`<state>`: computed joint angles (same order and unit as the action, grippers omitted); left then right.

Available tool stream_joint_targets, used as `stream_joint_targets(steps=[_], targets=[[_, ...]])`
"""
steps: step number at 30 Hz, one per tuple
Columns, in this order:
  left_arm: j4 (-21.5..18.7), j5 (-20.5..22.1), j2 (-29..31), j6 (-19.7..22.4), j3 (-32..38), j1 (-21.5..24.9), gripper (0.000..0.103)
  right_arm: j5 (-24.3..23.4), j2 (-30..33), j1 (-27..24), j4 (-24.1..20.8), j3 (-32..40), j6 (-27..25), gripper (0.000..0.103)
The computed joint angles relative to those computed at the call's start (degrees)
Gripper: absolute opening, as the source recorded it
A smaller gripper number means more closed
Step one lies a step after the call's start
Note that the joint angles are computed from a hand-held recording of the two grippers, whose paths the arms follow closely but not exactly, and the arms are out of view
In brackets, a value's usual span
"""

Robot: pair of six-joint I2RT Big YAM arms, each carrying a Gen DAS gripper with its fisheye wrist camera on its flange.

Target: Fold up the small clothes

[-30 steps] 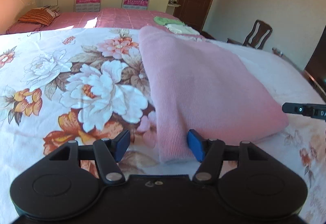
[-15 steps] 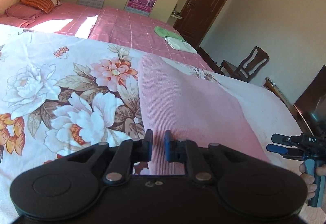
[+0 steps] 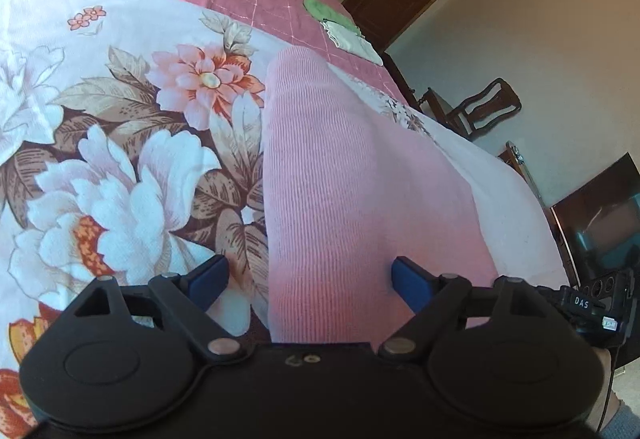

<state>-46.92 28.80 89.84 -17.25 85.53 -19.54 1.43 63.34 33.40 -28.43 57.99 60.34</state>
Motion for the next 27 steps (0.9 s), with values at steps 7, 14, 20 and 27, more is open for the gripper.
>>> stream_joint_targets(steps=[7,14,20,27], targets=[[-1.81,-1.52,1.86,2.8,2.52,-1.09,0.086,-6.65,0.95,-2.37,3.22,-0.46,-2.89,0.066],[-2.07,-3.08,3.03,1.21,4.15,-2.86,0.057,-5.5,3.87,-0.27,7.65,-0.05,-3.14,0.05],[-4.65,-15.25,1.38,7.62,6.41,-7.41,0.035,9.54,7.67,6.35,-5.05,8.25,-11.76,0.021],[-4.58,-21.34,-3.26,12.61,6.24,-10.91,0.032,18.41,8.65,11.41,-10.98,14.81,-16.01,0.019]])
